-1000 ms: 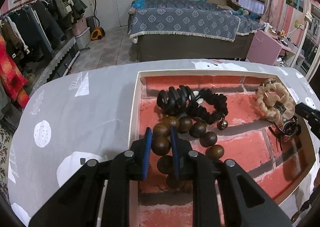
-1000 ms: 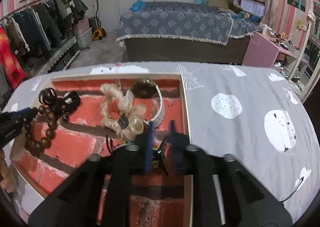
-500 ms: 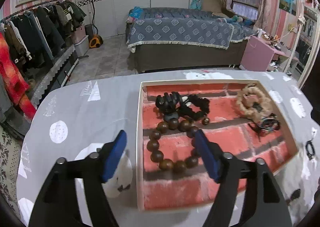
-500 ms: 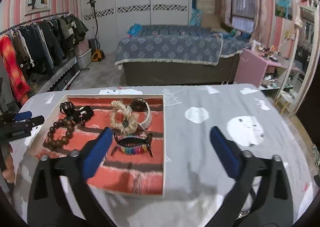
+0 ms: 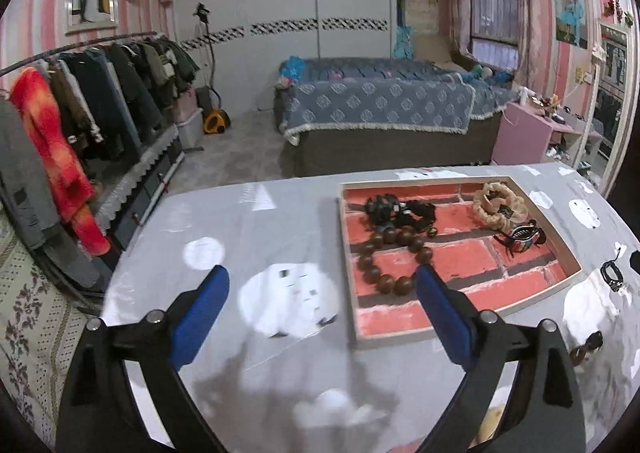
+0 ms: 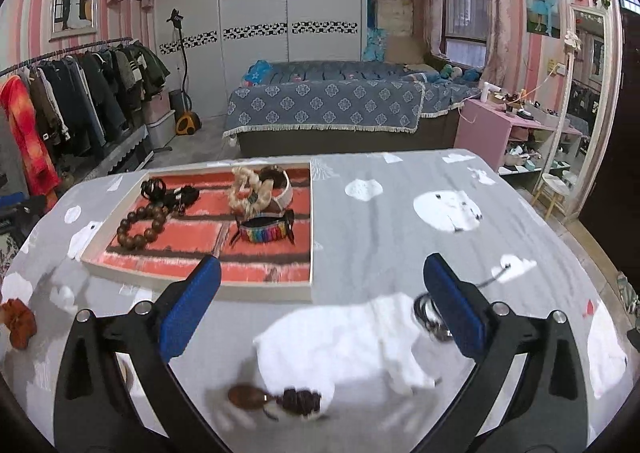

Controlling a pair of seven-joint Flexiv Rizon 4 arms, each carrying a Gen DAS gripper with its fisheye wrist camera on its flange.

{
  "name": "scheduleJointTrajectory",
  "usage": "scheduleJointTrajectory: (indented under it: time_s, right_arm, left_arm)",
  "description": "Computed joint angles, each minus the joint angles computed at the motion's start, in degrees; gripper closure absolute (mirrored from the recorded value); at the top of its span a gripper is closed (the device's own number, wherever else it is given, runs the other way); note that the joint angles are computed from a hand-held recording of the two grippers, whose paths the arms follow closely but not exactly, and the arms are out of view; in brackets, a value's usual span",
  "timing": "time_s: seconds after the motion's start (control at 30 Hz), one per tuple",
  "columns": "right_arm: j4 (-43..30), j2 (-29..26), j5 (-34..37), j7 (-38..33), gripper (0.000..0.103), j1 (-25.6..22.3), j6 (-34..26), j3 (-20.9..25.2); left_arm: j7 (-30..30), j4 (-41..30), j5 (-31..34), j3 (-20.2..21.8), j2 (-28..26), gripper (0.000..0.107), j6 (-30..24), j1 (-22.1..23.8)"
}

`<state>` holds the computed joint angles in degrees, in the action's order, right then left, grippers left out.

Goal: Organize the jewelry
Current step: 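Withdraw both tools from the tray toward the orange scrunchie and braided cord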

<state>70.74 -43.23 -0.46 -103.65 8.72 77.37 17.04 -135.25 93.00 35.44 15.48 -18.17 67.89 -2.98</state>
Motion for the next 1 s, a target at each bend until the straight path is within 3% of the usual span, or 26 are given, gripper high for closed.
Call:
scheduleJointTrajectory:
  time_s: [0.13,0.47,0.63,0.73,0.9,1.0]
  right_arm:
    - [4.9,1.99,0.14,0.57,0.004,-0.01,2.93,-0.69]
    - [12.13,3.48,-3.07,4.76,0.004,0.56,7.99,-2.92]
    - [14.45,3.57,-5.98,9.69,0.004,2.75,9.92,-7.13]
    - [15.08,3.33,-8.04,12.3,0.004,3.66,10.96,-8.97]
    - [16.67,3.04,-11.34,14.86,0.004,5.06,13.45,-11.68]
    - [18.4,3.14,-13.06,17.84,0.004,8.62,16.39,-17.31]
  left_arm:
    - [-5.37,3.5,5.21,1.74,3.61,0.014,-0.13,-1.63]
    - [-8.26,14.37,7.84,-1.92,11.32,0.014,0.89,3.31]
    - [-11.3,18.76,9.79,-3.84,13.96,0.011,-0.34,5.17]
    - [-17.96,19.92,14.89,-5.26,15.57,0.009,-4.09,5.06]
    - [-17.05,22.92,13.68,-6.61,15.4,0.008,-1.12,7.2]
    - [-19.67,23.34,14.68,-6.59,15.35,0.008,-1.45,7.42]
